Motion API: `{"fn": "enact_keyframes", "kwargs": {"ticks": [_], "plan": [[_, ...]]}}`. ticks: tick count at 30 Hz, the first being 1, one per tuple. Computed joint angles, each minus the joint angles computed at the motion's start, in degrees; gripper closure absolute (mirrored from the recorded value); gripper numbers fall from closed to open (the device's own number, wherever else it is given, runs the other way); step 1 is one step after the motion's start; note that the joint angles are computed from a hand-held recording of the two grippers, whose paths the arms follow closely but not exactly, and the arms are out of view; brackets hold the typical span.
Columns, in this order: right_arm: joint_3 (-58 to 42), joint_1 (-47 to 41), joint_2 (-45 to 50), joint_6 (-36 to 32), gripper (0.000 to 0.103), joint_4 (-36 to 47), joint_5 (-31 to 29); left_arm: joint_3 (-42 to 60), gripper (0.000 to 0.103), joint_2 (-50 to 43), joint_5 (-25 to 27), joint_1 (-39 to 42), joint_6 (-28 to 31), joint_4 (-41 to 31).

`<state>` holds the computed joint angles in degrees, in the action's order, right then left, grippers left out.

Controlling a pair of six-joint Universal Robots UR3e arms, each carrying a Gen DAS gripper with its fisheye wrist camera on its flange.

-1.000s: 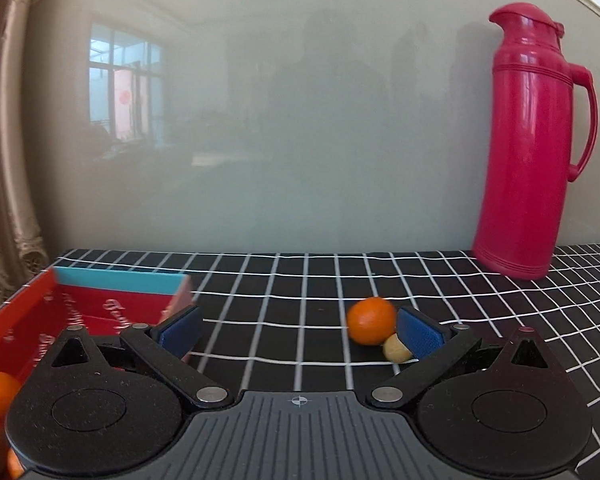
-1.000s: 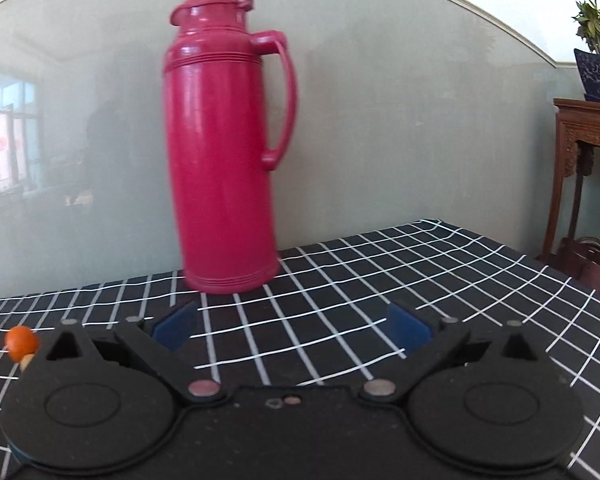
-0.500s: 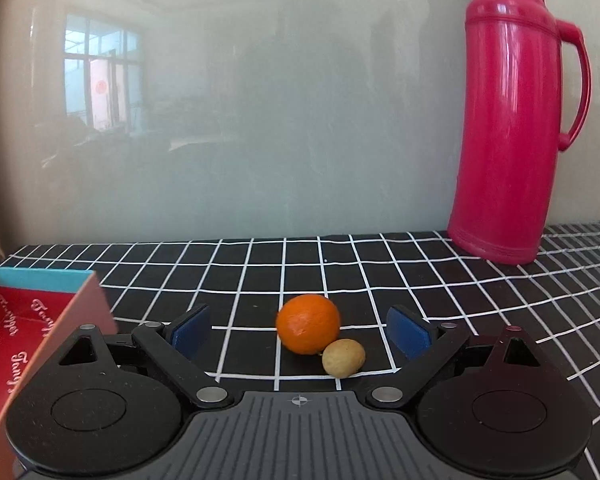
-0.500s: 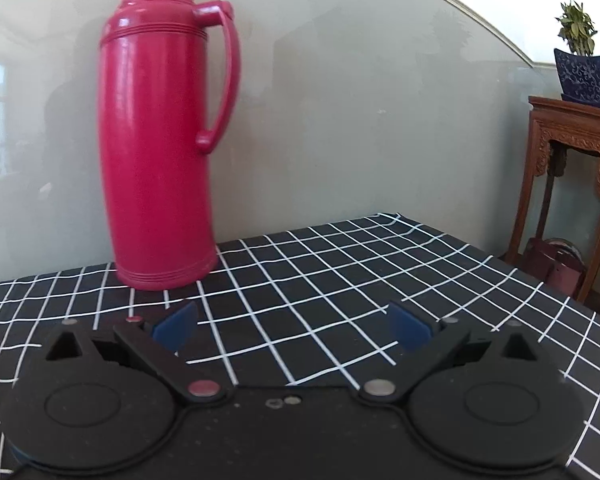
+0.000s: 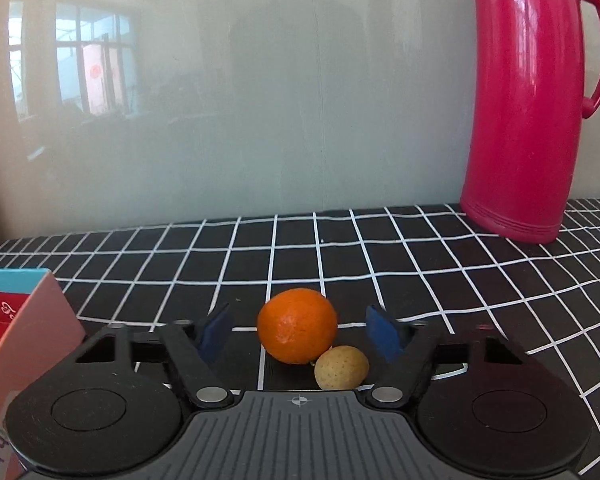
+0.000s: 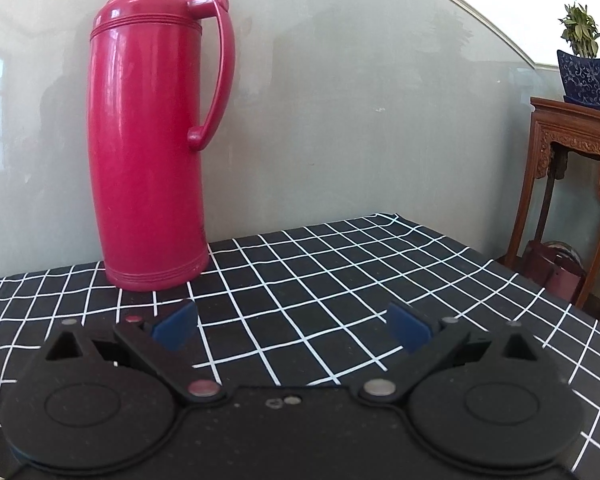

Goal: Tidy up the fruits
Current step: 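Reach the left tool to the last mandarin orange and close on it, then carry the mandarin orange into the red box and open the left tool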

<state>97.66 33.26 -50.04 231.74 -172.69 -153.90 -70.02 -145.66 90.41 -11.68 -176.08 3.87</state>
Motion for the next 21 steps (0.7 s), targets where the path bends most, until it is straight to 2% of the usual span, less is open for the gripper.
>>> {"fn": "enact_keyframes", "kwargs": {"ticks": [1, 2, 8, 21], "plan": [[0.19, -0.05, -0.14, 0.14, 0.002, 0.05, 0.08, 0.82, 0.059, -0.24, -0.3, 0.06, -0.28, -1.18], [0.26, -0.1, -0.3, 0.22, 0.002, 0.27, 0.08, 0.87, 0.06, -0.26, -0.81, 0.27, -0.59, -1.28], [-0.59, 0.39, 0.14, -0.57, 0.002, -0.48, 0.68, -4.07, 0.06, 1.47, -1.03, 1.11, -0.78, 4.07], [-11.6, 4.35, 4.88, -3.35, 0.002, 2.54, 1.43, -29.29, 0.06, 17.61, -7.96, 9.62, 3.31, 15.63]]}}
